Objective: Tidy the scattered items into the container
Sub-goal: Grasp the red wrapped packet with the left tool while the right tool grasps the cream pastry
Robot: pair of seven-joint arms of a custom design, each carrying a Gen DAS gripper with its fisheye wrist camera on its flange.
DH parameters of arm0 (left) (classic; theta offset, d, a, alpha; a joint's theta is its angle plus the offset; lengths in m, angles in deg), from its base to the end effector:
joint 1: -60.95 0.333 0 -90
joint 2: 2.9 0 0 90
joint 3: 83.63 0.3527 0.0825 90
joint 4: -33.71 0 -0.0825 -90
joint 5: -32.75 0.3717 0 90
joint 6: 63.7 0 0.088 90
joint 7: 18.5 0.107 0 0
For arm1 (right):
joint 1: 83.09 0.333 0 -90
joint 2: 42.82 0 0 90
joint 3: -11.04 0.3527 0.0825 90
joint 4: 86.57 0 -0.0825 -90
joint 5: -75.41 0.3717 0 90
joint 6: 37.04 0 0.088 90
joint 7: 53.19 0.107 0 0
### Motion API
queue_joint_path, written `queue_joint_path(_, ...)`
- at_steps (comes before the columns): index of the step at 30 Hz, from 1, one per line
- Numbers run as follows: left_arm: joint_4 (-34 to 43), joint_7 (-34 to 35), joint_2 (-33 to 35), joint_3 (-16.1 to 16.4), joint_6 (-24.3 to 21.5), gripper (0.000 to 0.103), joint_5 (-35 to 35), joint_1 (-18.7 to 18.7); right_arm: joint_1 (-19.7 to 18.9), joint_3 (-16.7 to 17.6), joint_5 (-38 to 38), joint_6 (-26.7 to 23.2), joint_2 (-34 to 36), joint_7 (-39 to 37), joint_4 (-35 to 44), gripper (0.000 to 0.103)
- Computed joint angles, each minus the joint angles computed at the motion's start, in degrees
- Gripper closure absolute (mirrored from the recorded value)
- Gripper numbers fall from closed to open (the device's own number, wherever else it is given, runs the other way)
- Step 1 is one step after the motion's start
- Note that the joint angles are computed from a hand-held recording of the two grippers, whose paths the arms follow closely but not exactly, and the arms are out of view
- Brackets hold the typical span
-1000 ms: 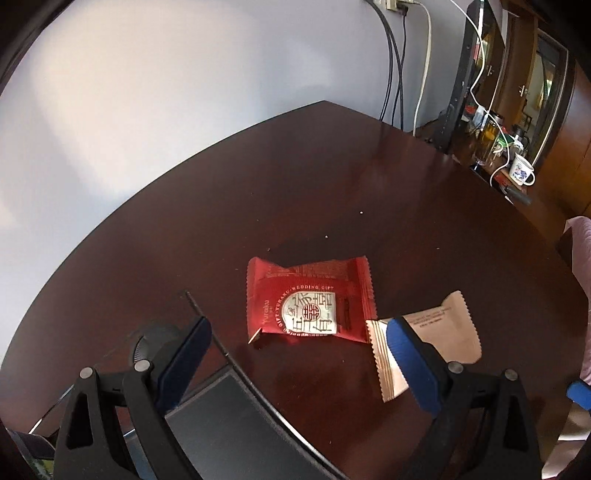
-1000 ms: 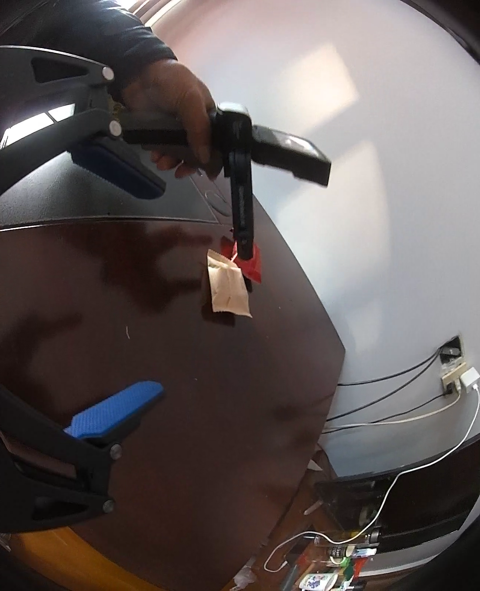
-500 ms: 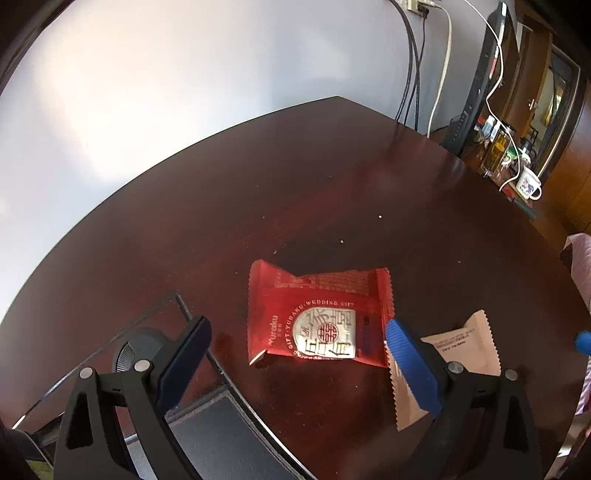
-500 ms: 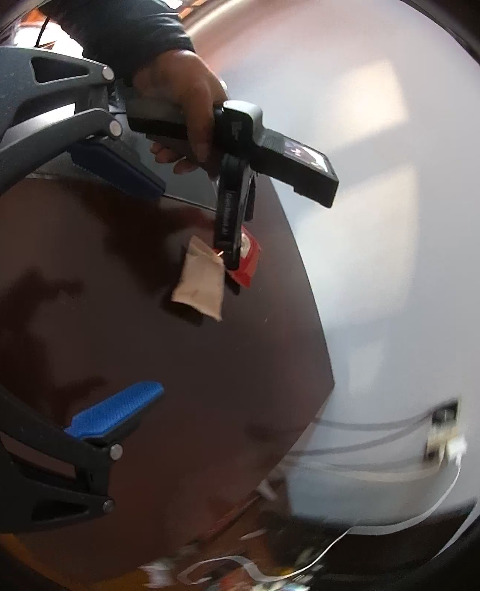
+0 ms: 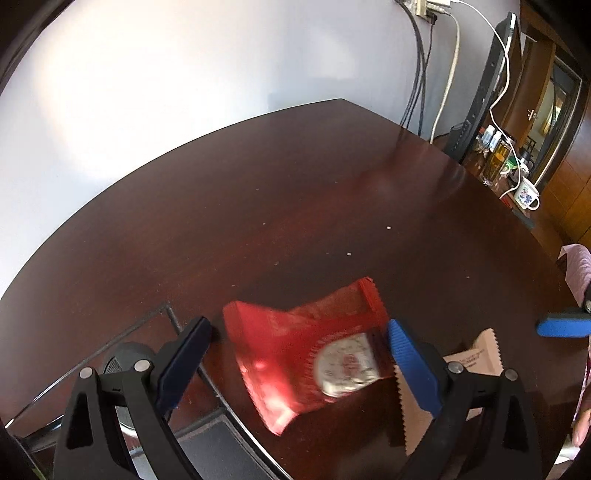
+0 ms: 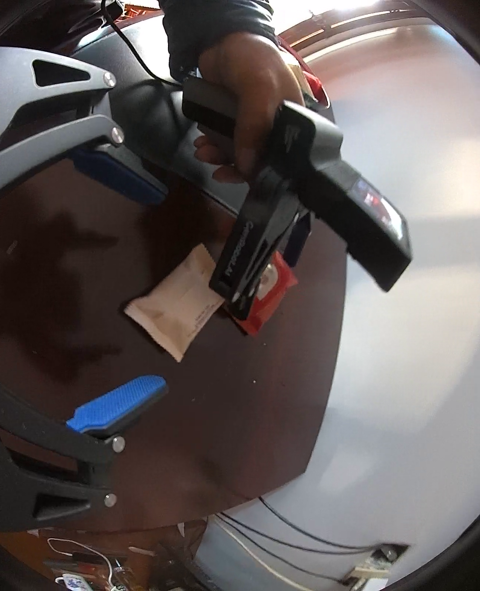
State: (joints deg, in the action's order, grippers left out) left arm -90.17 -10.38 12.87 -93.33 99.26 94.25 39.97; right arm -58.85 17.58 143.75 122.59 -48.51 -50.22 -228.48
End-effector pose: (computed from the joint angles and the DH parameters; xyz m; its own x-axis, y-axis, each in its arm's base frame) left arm 0.4782 -0.3329 0.3431 -0.0760 -0.9965 0.0338 -0.8277 0.0442 -0.5594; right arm 0.4221 0.2030 0.3980 0.8461 -0.5319 -0.0355 -0.4291 -0.6400 -0.6374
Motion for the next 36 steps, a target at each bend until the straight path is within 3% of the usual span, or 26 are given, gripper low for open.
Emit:
queue_joint_path(5, -0.4, -1.1, -0.1, 0.5, 2.1, 0.006, 1.2, 0.5, -0.6, 0.3, -6.7, -1.8, 3.5, 4.8, 3.1, 0.013)
queue_joint_path(7, -0.8, -0.1, -0.3, 0.4, 2.7, 0.006, 0.6, 1.0, -0.7, 0.6, -10.1, -2.8, 4.7, 7.1, 4.0, 0.020)
queue_joint_path(14, -2.7, 0.7, -1.4, 0.7, 5.7, 0.006, -0.3, 1.7, -1.3, 0.8, -13.2, -5.7, 5.7, 7.9, 5.2, 0.021)
queue_joint_path(20, -2.8, -0.2, -1.7, 0.8, 4.6, 0.006, 1.5, 1.1, -1.0, 1.1, -11.7, -5.2, 5.3, 6.5, 5.5, 0.022)
queue_joint_path(28, -2.5, -1.8, -1.4, 0.9, 5.0, 0.006, 3.0, 1.2, -1.3, 0.9, -19.8, -7.1, 6.1, 12.1, 6.2, 0.022)
queue_joint_path(36, -1.2, -4.3, -0.7, 0.9, 3.1, 0.006, 4.6, 0.3, -1.3, 1.0, -18.0, -6.7, 4.6, 11.5, 4.4, 0.038)
